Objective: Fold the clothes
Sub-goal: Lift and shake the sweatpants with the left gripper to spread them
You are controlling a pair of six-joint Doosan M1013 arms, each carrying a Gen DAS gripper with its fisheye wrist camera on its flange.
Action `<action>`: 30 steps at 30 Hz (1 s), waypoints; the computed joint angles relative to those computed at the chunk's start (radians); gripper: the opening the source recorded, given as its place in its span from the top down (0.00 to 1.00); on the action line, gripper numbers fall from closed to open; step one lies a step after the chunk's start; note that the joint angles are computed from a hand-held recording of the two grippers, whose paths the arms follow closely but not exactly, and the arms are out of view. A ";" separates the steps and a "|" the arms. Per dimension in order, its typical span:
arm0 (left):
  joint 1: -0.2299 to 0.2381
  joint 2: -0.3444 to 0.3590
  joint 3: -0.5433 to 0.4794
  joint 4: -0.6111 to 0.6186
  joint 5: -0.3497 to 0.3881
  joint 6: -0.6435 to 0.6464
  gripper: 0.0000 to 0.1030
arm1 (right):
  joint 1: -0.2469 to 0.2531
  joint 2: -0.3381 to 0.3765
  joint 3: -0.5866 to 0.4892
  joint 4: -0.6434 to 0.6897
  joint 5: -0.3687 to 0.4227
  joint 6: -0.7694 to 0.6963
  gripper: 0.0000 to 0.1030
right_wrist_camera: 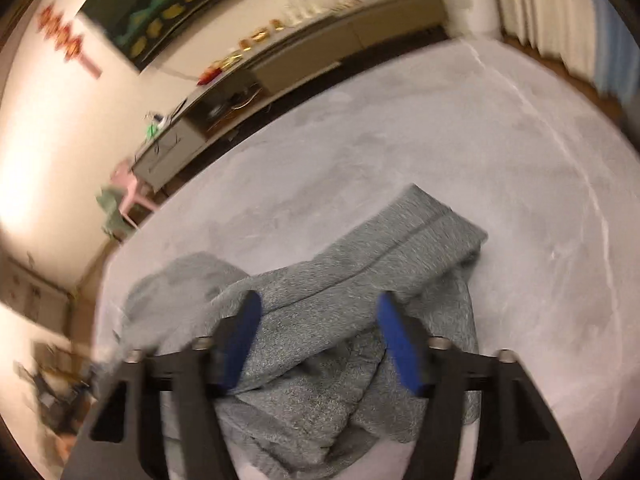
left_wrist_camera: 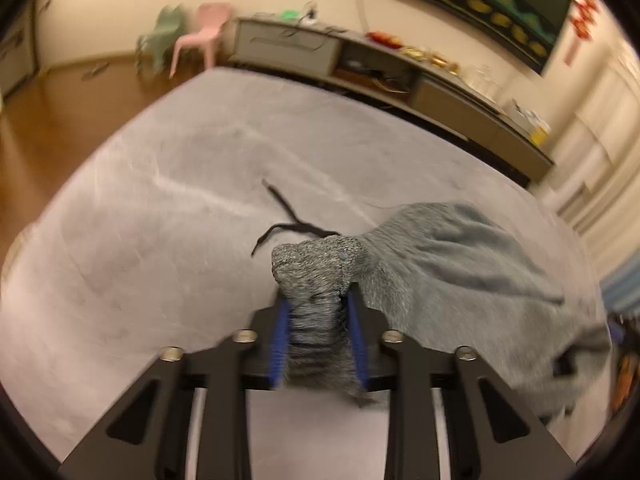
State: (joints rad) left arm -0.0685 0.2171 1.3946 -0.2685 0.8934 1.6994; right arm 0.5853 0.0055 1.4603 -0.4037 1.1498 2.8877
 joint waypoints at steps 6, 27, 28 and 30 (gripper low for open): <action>0.021 -0.120 0.063 -0.112 -0.134 0.203 0.23 | -0.003 0.005 -0.010 -0.030 0.031 0.030 0.33; -0.322 0.384 -0.509 0.280 0.442 0.077 0.30 | -0.031 0.023 -0.031 -0.029 0.058 -0.051 0.28; -0.319 0.372 -0.493 0.262 0.416 0.088 0.63 | -0.028 0.027 -0.036 -0.039 0.070 -0.063 0.28; -0.293 0.371 -0.511 0.165 0.431 0.096 0.91 | -0.030 0.018 -0.025 -0.042 0.057 -0.056 0.28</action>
